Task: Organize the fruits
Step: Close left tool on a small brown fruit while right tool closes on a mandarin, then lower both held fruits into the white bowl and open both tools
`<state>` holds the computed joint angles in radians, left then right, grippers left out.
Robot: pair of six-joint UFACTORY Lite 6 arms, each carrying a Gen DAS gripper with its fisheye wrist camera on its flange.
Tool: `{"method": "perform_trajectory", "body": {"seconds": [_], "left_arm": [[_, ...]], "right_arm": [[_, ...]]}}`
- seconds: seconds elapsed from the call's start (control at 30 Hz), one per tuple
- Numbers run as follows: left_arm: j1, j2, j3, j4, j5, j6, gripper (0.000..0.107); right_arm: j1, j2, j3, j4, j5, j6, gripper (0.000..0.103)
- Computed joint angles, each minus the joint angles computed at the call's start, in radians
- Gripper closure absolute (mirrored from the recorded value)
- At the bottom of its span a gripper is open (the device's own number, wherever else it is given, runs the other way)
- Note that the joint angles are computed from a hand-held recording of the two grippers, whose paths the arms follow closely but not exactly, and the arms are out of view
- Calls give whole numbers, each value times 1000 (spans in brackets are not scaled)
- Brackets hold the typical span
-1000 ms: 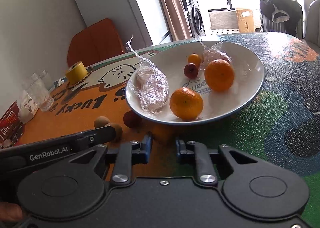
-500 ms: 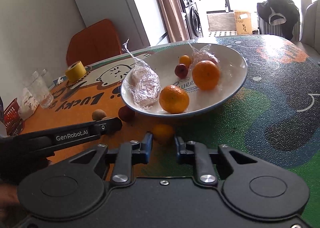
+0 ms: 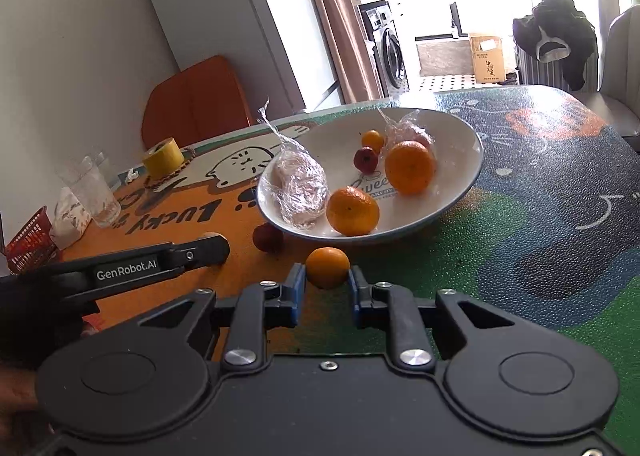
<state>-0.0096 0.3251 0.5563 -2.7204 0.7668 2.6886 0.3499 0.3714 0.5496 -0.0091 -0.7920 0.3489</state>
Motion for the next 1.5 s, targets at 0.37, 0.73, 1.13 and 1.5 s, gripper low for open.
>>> {"method": "perform_trajectory", "body": {"seconds": [0.37, 0.73, 1.13, 1.5], "left_arm": [[-45, -106, -24, 7, -25, -25, 84], [-82, -76, 60, 22, -60, -45, 84], [-94, -11, 159, 19, -100, -43, 84], [-130, 45, 250, -1, -141, -49, 84]], "right_arm": [[-44, -112, -54, 5, -5, -14, 82], [-99, -89, 11, 6, 15, -31, 82], [-145, -20, 108, -18, 39, -23, 82], [-200, 23, 127, -119, 25, 66, 71]]}}
